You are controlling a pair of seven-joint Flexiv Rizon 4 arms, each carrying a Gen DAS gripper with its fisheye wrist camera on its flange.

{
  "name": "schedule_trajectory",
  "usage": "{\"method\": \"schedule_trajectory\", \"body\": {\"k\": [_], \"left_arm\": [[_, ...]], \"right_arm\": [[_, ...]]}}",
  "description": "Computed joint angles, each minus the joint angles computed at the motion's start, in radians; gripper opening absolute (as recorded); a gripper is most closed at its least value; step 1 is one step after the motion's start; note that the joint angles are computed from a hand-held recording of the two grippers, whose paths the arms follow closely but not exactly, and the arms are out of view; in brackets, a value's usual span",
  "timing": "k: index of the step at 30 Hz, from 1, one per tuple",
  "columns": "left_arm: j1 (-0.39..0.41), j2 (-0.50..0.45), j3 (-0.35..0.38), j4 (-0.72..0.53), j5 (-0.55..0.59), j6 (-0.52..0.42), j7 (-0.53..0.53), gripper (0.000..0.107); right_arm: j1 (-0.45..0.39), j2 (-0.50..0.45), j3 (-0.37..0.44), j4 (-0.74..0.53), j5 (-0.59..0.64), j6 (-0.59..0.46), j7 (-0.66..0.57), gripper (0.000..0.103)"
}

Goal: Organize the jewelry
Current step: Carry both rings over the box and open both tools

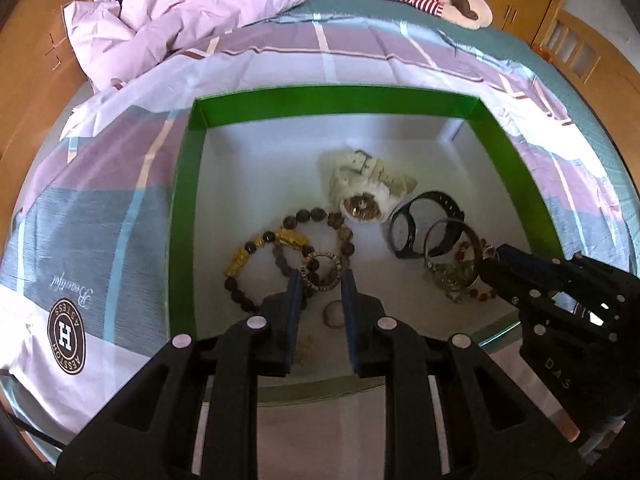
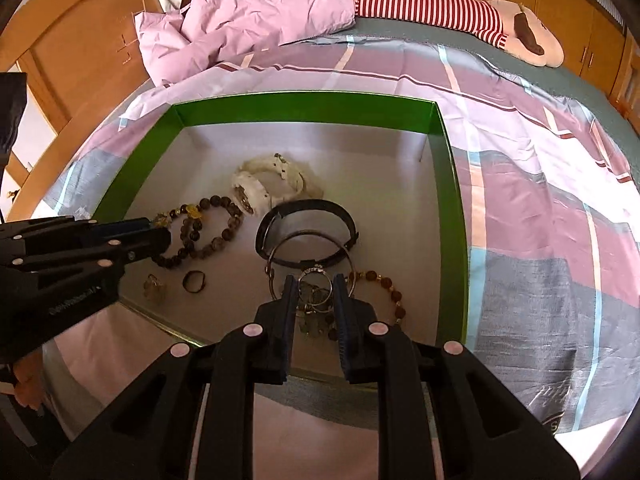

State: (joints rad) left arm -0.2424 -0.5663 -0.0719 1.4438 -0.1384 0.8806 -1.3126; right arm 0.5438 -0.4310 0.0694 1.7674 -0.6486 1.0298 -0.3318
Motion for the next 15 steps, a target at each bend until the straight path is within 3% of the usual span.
{"method": "schedule_trajectory", "body": {"k": [1,3,5,7,11,15], "left_arm": [[-0.001,0.002,0.0,0.004,0.002,0.002,0.001,0.02],[-0.004,0.008,0.002,0.014,0.006,0.012,-0.002,0.021],[-0.008,0.02,0.007,0.031,0.015,0.033,-0.007,0.032],[-0.013,0.035,0.01,0.053,0.025,0.063,-0.012,0.052],[-0.025,0.067,0.023,0.088,0.058,0.113,-0.022,0.067],[-0.033,0.087,0.046,0.102,0.095,0.152,-0.065,0.08]], "right_arm": [[0.005,0.003,-0.006,0.004,-0.01,-0.002,0.01,0.019],[0.013,0.014,-0.018,0.02,-0.04,0.005,0.043,0.029],[0.018,0.027,-0.031,0.039,-0.078,0.023,0.092,0.059],[0.023,0.039,-0.044,0.054,-0.128,0.035,0.143,0.065],[0.033,0.061,-0.056,0.067,-0.24,0.004,0.231,0.083],[0.023,0.08,-0.055,0.079,-0.361,-0.025,0.335,0.094]]}}
